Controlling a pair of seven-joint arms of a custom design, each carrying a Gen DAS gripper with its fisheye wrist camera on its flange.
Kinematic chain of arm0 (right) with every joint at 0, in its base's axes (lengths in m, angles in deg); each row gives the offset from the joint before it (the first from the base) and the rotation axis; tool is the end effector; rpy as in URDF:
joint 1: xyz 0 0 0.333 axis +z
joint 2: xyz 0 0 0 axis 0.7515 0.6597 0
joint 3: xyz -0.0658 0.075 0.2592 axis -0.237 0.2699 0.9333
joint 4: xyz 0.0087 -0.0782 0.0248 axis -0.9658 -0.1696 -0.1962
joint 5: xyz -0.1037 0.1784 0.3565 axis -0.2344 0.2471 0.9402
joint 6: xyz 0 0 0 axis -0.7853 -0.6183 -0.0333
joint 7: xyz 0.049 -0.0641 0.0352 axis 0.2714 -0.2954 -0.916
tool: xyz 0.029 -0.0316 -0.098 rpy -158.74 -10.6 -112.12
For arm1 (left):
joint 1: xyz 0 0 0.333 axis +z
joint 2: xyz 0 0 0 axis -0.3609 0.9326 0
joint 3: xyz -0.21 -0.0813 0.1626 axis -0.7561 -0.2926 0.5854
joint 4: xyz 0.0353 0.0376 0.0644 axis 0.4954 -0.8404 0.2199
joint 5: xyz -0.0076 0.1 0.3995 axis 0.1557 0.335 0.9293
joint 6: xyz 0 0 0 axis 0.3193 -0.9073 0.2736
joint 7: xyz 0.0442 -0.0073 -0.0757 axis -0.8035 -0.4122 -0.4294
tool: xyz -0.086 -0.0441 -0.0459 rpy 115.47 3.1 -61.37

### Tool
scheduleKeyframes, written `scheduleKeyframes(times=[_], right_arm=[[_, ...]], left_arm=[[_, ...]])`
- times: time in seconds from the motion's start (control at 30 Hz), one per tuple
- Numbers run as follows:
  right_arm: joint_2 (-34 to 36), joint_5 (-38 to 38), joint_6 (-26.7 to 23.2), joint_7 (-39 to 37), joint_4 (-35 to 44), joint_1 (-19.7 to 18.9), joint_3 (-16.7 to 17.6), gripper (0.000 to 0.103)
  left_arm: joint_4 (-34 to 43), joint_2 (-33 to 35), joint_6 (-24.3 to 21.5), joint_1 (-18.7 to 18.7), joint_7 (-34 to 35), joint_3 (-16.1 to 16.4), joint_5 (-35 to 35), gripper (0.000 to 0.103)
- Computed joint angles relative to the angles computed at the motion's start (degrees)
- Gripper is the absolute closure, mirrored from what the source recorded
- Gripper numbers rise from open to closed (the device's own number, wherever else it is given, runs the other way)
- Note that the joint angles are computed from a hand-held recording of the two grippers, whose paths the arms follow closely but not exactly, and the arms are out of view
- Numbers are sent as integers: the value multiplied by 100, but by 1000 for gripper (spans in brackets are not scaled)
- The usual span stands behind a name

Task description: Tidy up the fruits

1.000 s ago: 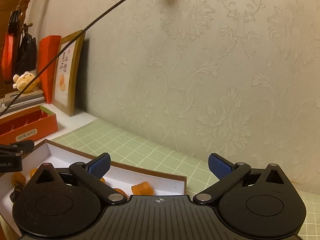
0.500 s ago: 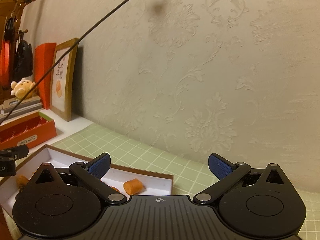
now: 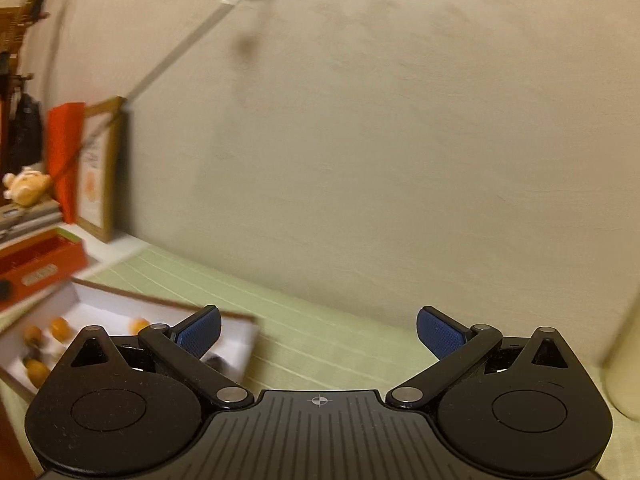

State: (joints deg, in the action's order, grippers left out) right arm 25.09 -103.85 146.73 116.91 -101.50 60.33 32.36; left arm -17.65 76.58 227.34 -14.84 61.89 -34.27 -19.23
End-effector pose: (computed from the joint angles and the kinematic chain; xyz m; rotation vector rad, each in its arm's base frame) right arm 0.6284 0.1443 0.5321 -1.2545 1.7888 -1.1997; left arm 0.7129 -0.0686 0.5280 -1.2628 1.7025 -1.1359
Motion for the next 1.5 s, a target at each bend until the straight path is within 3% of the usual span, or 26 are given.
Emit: scheduleKeyframes(times=[0.07,0.13,0.27,0.33,0.4,0.47,0.53,0.6,0.7,0.83,1.0,1.13,1.5], right_arm=[[-386,217,-132,81,-522,-153,-93,0],[-748,501,-327,188,-1021,-381,-134,0],[-1250,865,-673,157,-1749,-814,-86,0],[-1484,1163,-805,-82,-1988,-943,-39,0],[-1775,1400,-591,-37,-2204,-1036,17,0],[-2140,1386,-403,84,-2396,-1083,222,0],[-2409,1101,-267,-140,-2487,-1069,516,0],[-2664,959,-242,-195,-2560,-996,789,0],[-2981,457,-124,280,-2651,-1015,1208,0],[-3261,-772,39,1651,-2696,-1056,1704,0],[-3177,-164,-251,834,-2651,-513,1729,0],[-3149,-45,-414,578,-2660,-300,1804,0],[-2771,-272,-843,228,-2459,54,1822,0]], left_arm=[[-263,-198,99,95,-7,-84,-7,6],[-411,-296,141,527,569,-619,-471,6],[-434,-307,204,571,1105,-769,-794,6],[-382,-298,133,288,854,-440,-642,6],[-405,-314,203,260,887,-438,-739,6],[-550,-477,77,128,671,-239,-668,6],[-823,-730,189,506,1281,-700,-1310,6],[-1204,-1108,174,563,1548,-722,-1502,6],[-1598,-1723,42,937,2971,-1085,-3056,6],[-2008,-2424,-301,859,3994,-814,-4425,6],[-2408,-3056,-488,494,5607,-282,-6049,6],[-2863,-3401,-844,311,5279,132,-5873,6],[-3140,-3711,-1028,-494,6049,966,-6631,6]])
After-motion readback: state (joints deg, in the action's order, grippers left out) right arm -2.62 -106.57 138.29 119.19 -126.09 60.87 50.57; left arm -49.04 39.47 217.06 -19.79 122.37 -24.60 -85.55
